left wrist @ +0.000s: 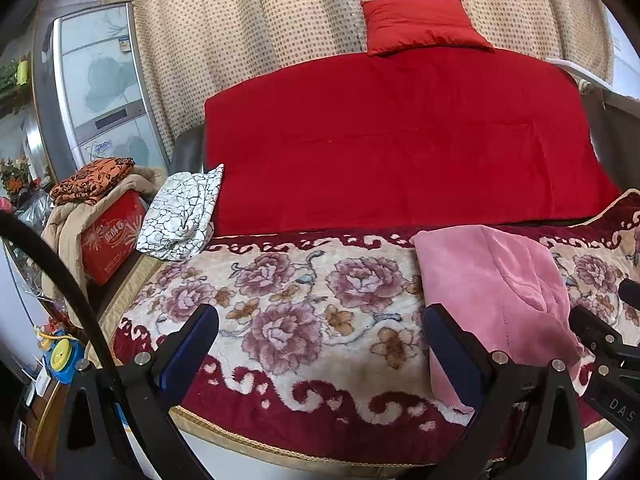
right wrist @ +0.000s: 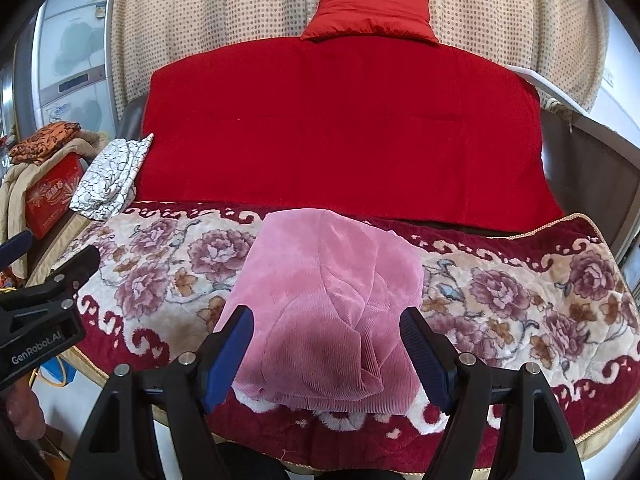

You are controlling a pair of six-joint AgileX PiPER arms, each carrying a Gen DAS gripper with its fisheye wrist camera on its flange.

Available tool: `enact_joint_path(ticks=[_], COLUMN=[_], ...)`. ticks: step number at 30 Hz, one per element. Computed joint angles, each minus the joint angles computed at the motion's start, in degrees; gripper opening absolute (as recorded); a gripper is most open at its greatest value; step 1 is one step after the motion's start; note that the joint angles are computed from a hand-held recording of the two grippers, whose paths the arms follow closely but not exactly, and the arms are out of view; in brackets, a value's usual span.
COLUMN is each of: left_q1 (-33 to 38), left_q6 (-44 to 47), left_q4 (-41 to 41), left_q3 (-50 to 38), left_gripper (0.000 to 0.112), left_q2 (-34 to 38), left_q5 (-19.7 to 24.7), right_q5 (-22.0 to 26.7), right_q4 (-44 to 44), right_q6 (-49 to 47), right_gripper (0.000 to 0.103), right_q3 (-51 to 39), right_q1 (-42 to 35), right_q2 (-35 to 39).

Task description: Fold large clothes

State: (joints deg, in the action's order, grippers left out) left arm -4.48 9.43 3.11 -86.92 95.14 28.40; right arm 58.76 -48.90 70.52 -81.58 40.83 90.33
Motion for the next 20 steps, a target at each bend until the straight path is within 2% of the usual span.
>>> enact_joint_path(ticks=[12, 15, 17, 20], left_q1=[-0.29, 0.6, 1.93, 3.39], left_q6=[-0.36, 3.96, 6.26, 3.28], left_q4=[0.17, -4.74, -9.02, -7.81], left_q3=[-2.03, -3.6, -8.43, -21.97], left_gripper=[0.102, 0.102, 0.102, 0.102], left_q2=[2.02, 3.84, 7.58, 18.2], left_q5=[0.33, 0.49, 3.79, 10.76], right_q5=[-1.62, -3.46, -5.43, -8.0], right_q4=[0.63, 1.58, 2.81, 2.01], right_q6=[-1.44, -2.54, -2.99, -2.77], right_gripper=[0.079, 0.079, 0.079, 0.079], right_q3=[-1.51, -2.07, -1.55, 0.38], right_q1=[-1.84, -3.09, -4.33, -7.52], right_q2=[1.48, 2.13, 1.95, 1.53])
